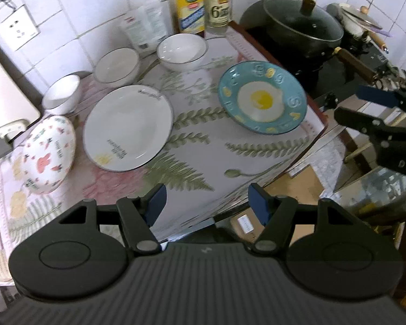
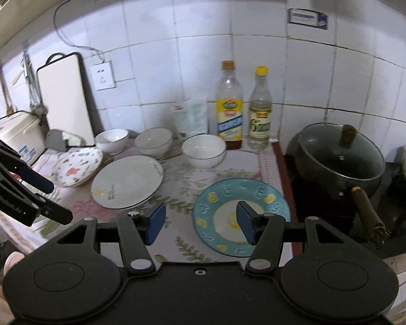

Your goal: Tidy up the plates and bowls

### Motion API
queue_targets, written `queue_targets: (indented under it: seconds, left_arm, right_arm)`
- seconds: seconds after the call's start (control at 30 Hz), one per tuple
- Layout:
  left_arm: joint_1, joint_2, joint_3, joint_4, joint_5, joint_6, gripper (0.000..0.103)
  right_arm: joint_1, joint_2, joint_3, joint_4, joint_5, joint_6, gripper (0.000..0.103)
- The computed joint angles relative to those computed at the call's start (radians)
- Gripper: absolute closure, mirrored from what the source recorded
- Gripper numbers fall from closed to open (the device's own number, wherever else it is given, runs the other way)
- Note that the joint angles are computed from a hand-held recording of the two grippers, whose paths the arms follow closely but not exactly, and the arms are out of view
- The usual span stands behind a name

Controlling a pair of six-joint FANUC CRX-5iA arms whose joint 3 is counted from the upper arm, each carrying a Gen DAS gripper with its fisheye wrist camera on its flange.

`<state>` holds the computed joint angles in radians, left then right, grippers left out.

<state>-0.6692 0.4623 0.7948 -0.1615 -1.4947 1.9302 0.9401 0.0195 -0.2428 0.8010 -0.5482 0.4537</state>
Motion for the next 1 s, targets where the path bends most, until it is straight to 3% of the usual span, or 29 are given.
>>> queue_targets:
  seconds: [0.1, 0.33, 0.57, 0.8, 1.0]
  left_arm:
    - [0.004, 0.02, 0.0, 0.023, 0.047, 0.013, 0.037]
    - [0.01, 0.054, -0.033, 0.041, 0.199, 0.093, 0.037]
    - [0.013, 0.103, -0.038, -0.008, 0.298, 0.185, 0.037]
    - [0.029, 0.173, -0.039, -0.021, 0.394, 0.227, 0.038]
    - [0.038, 0.262, 0.018, 0.002, 0.404, 0.214, 0.04]
  right_arm:
    - [-0.027, 0.0, -0.039, 0.059, 0.036, -0.061, 0.04]
    - [-0.086, 0.041, -0.059, 0.053, 0.078, -0.064, 0.04]
    - [-0.143, 0.11, -0.029, -0.04, 0.12, -0.011, 0.04]
    - [-0.185, 0.213, 0.061, -0.248, 0.13, 0.128, 0.04]
    - [-0.204, 0.28, 0.129, -0.339, 0.094, 0.184, 0.04]
